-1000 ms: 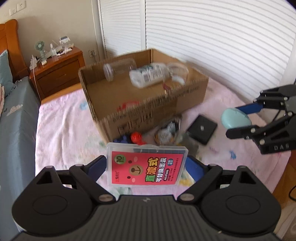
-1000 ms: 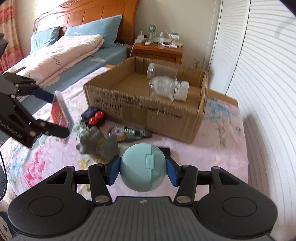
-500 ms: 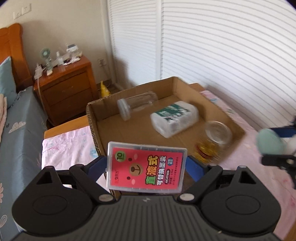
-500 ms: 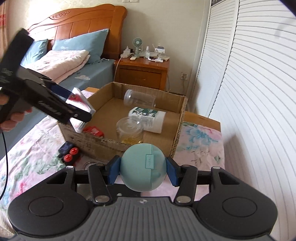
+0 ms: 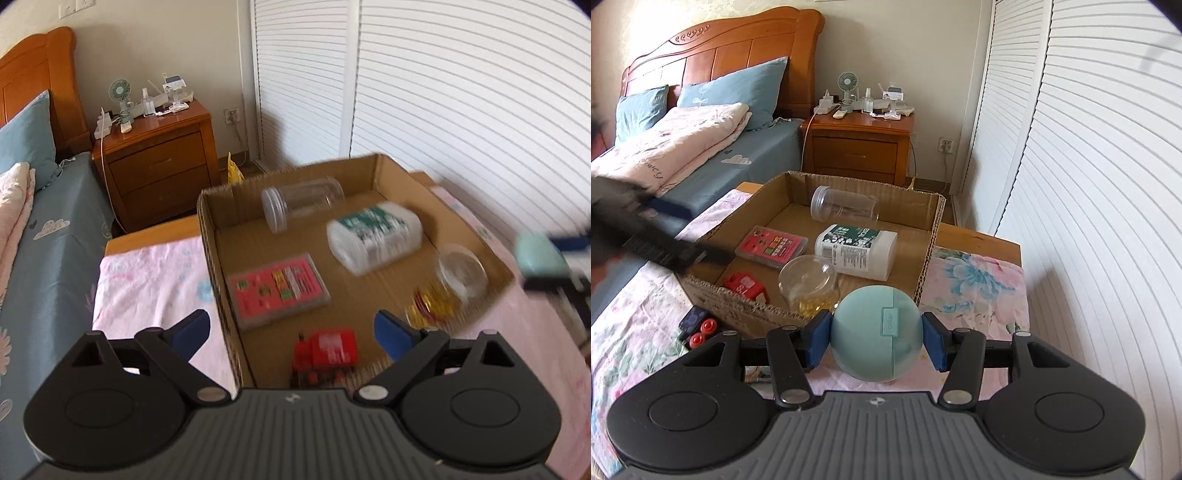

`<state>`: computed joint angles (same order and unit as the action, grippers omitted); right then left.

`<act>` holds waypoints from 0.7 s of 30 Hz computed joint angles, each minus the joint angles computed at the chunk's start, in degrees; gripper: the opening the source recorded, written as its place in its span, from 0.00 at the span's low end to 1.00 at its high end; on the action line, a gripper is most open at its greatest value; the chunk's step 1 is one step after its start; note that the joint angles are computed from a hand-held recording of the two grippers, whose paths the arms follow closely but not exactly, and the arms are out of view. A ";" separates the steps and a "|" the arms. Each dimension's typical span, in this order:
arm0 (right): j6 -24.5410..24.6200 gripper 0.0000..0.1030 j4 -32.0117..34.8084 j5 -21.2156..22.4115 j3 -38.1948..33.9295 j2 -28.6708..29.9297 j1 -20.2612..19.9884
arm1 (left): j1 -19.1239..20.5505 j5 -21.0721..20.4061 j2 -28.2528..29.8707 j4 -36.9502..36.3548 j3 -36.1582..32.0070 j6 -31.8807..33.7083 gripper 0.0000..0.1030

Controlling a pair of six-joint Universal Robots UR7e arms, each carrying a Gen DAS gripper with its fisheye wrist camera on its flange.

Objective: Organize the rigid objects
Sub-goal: 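Drop the pink card pack into the box with left tool while right lowers the teal case in and opens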

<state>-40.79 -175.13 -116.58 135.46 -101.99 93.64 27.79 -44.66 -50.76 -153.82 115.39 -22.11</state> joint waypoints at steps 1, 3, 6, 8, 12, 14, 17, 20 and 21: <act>0.11 0.56 0.09 0.22 -0.34 0.38 -0.16 | -0.81 0.03 -0.77 0.98 0.98 -1.07 0.93; 0.29 0.56 0.43 0.87 -1.17 1.20 -0.60 | -2.47 -0.26 -2.27 1.28 3.33 -2.78 0.93; 0.36 0.56 0.38 1.71 -2.31 2.73 -1.16 | -5.68 1.56 -4.29 1.32 7.42 -6.83 0.94; 0.53 0.56 0.12 1.99 -3.12 4.02 -1.43 | -8.11 3.77 -4.80 2.16 9.56 -8.86 0.94; 1.02 0.56 -0.08 2.34 -4.38 6.24 -2.00 | -10.43 3.20 -5.71 1.12 12.51 -11.93 0.94; 1.54 0.56 -0.37 2.57 -4.55 6.97 -2.30 | -10.41 1.95 -6.14 0.22 13.27 -13.89 0.94; 2.17 0.62 -1.32 4.31 -4.12 6.87 -3.04 | -10.05 0.48 -6.47 -0.87 14.22 -15.42 0.94; 3.55 0.91 -4.11 4.30 -3.18 6.40 -3.07 | -9.77 -0.33 -6.48 -0.70 14.70 -16.45 0.96; 3.93 0.98 -4.72 4.65 -2.76 5.90 -3.16 | -9.94 -0.28 -6.44 -0.48 14.86 -16.96 0.96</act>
<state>-36.86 -179.85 -111.93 132.69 -96.09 90.48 17.85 -44.94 -57.20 -154.31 130.25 -39.08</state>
